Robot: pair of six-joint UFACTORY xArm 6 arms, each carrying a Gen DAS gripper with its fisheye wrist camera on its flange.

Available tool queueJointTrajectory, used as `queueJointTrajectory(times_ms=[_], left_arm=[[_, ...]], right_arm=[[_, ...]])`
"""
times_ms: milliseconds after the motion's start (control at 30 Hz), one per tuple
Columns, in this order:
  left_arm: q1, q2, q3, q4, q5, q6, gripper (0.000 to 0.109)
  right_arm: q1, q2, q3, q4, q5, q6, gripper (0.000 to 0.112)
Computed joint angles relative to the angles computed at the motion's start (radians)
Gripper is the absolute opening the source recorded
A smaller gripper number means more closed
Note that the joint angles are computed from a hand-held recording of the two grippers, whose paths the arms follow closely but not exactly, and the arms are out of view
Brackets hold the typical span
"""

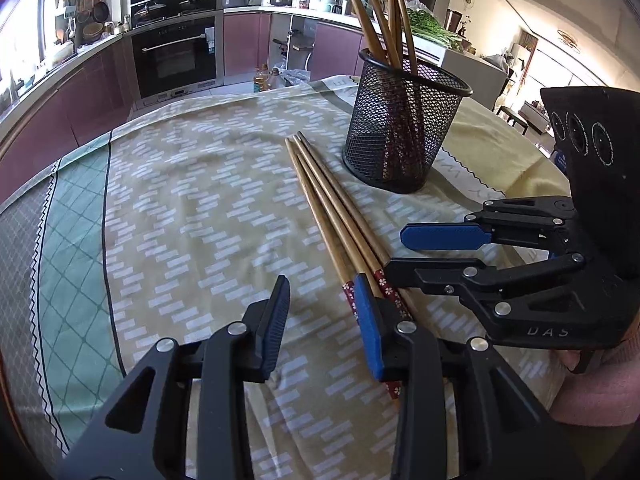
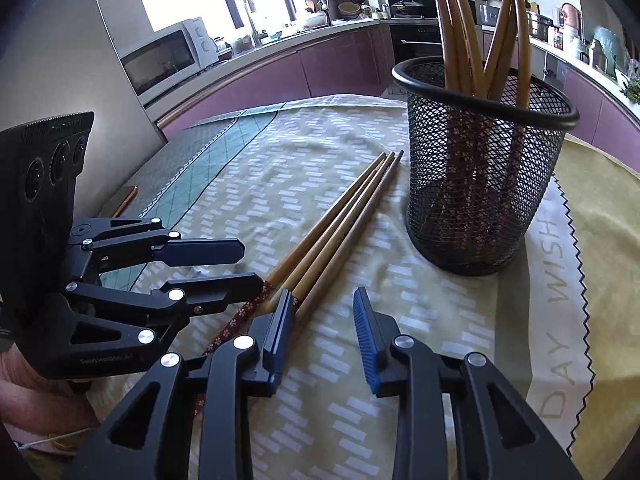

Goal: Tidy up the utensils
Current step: 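Move both grippers back over the chopsticks lying on the cloth, then grasp a chopstick upright with the right gripper while the left gripper grasps another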

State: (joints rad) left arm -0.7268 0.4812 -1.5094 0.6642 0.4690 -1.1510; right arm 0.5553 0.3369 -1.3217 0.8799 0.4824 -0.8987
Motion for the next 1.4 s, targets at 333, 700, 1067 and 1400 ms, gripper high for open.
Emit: queueJointTrajectory(times_ms=[333,700,1067,1400], left_arm=[[0.002,0.046,-0.068,-0.072,0.034,0.104,0.035],[0.012,0.055,-0.087,-0.120,0.063,0.113,0.010],[0.030,0.107,-0.172,-0.166,0.097,0.171,0.013],[0.040,0.180,-0.293,-0.206,0.166,0.235,0.012]], right_arm=[[0.007,0.009,-0.008,-0.077,-0.011,0.066,0.027],[0.010,0.020,-0.020,-0.137,-0.022,0.107,0.023],[0.016,0.084,-0.097,-0.178,-0.029,0.190,0.022],[0.015,0.147,-0.178,-0.128,-0.020,0.228,0.021]])
